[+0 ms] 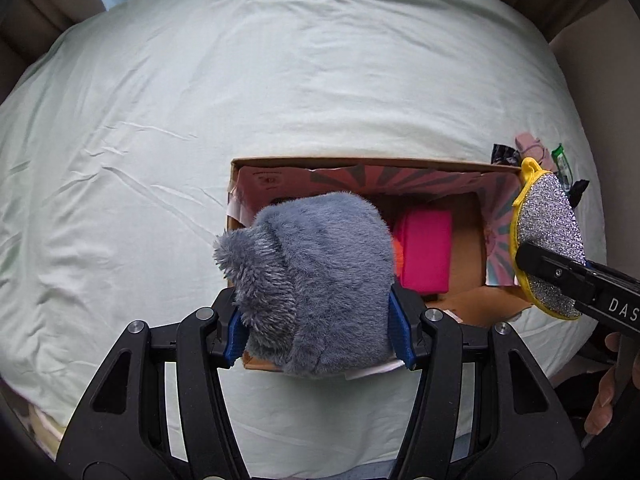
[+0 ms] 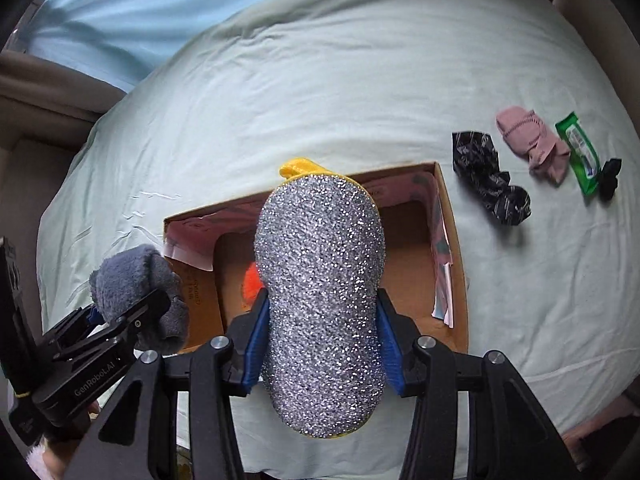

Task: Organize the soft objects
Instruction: 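Carry sock and sponge over the box and release both inside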

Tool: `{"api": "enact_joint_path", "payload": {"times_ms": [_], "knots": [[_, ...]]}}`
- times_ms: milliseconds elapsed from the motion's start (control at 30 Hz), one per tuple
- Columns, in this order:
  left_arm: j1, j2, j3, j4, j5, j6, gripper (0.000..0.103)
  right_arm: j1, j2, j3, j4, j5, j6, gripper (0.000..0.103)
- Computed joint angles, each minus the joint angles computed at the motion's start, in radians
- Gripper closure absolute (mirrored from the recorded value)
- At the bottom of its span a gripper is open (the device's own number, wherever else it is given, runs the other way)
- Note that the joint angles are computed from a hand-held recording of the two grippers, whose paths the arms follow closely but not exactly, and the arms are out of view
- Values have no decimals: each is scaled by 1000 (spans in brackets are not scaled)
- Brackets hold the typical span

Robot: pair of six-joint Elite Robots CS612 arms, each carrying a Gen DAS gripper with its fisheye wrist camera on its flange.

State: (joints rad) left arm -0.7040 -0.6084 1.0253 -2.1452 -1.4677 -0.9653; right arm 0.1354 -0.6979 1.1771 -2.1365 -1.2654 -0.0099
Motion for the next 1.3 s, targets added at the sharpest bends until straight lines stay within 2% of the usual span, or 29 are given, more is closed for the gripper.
{"api": "enact_joint_path", "payload": {"times_ms": [233, 267, 333, 367, 400, 433, 500, 600, 967, 1300], "knots": [[7, 67, -99, 93, -55, 32, 47, -2, 73, -106, 181, 24, 40, 58], [7, 76, -114, 106, -57, 36, 43, -2, 81, -118, 196, 29, 47, 56], [7, 89, -133, 112, -64, 62, 24, -2, 96, -137, 217, 35, 61, 43], [5, 95, -143, 117, -64, 78, 8, -2, 103, -146, 226, 33, 64, 38], [3, 100, -154, 126, -53, 91, 1, -2, 111, -157, 236, 32, 67, 24], [-1, 103, -161, 133, -38, 106, 1, -2, 117, -164, 240, 30, 66, 15], [-2, 106, -169, 142, -42, 122, 1, 0, 118, -165, 226, 6, 52, 9], [0, 102, -159, 131, -60, 103, 1, 5, 114, -157, 197, -22, 12, 9], [-12, 47, -92, 75, 5, 78, 1, -6, 67, -87, 115, 20, -8, 9], [-46, -54, 33, -7, 90, 34, 1, -11, -22, 29, -14, 49, -26, 9]]}}
